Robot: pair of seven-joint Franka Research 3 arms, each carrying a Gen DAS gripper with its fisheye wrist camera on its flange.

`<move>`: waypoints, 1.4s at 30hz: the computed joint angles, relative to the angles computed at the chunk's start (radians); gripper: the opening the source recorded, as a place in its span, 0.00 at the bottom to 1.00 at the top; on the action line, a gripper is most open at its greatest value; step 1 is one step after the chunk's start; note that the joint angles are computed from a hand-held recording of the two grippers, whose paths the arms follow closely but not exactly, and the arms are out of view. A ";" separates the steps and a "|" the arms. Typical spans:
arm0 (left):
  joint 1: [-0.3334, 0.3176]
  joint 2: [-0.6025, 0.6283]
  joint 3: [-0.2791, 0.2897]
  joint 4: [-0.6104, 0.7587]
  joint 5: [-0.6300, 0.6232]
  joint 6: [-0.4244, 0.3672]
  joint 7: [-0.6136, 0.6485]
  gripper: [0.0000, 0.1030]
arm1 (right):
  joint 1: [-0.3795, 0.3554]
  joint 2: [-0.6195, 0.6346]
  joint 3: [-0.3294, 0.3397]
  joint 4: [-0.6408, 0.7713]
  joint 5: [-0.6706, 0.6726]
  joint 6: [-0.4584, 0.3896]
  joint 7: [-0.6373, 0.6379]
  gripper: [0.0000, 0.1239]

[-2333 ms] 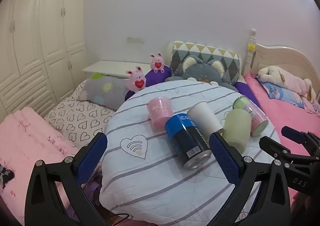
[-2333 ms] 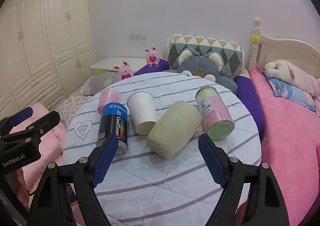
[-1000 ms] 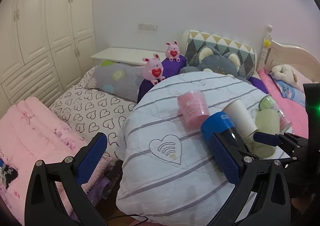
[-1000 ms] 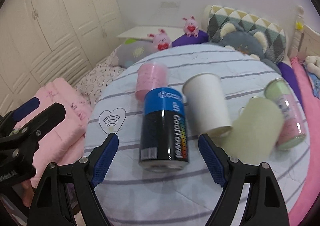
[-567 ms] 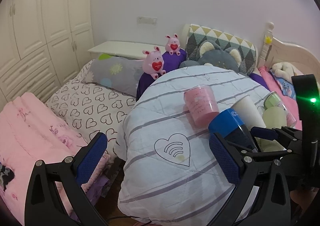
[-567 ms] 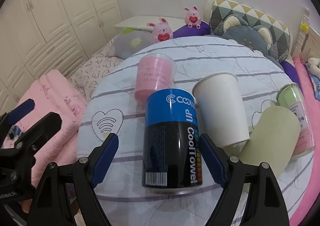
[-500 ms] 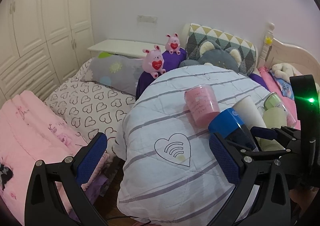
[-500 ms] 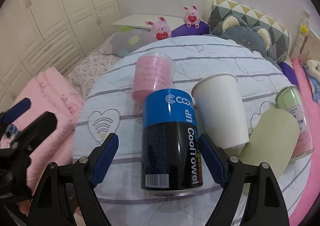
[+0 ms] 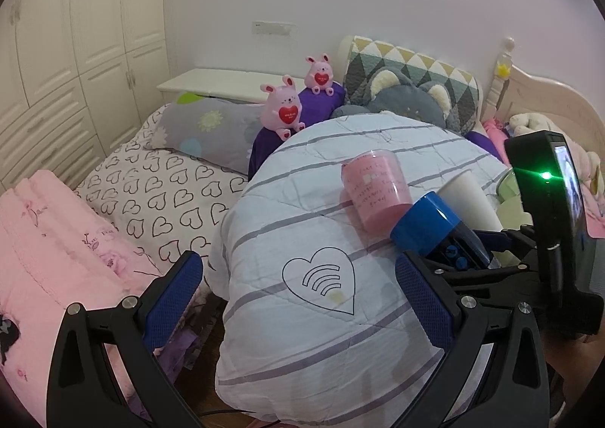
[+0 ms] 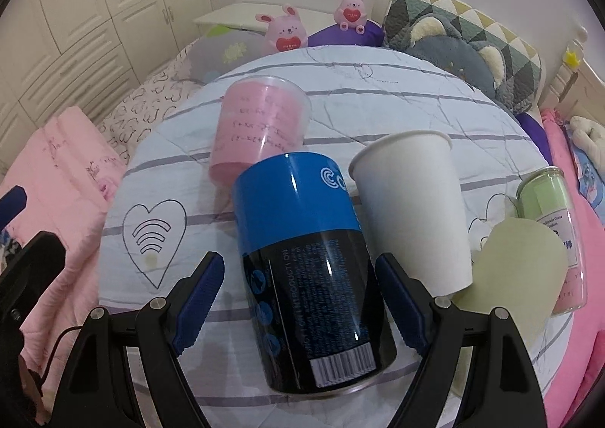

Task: Flip cup upright
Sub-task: 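Close the right tool fingers around the blue-and-black cup's body, then lift the blue-and-black cup with the right tool and rotate it upright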

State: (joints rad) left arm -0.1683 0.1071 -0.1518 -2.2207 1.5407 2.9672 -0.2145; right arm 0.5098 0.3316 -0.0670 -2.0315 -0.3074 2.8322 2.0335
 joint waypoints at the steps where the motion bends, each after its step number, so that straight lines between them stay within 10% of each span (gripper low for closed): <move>1: 0.000 0.002 0.000 0.001 -0.003 0.001 0.006 1.00 | -0.001 0.006 0.002 0.009 0.004 -0.012 -0.004 0.67; 18: -0.011 0.004 0.001 0.002 -0.018 -0.013 0.025 1.00 | -0.122 0.003 0.125 -0.020 0.344 0.012 -0.296 0.57; 42: -0.029 -0.024 -0.035 0.065 0.046 -0.021 -0.045 1.00 | -0.170 -0.189 0.149 -0.179 0.469 0.186 -0.479 0.55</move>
State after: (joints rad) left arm -0.1974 0.0831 -0.1873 -2.1554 1.5869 2.9459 -0.2593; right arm 0.3394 0.1430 0.0824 -2.2104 0.1614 3.0183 1.5547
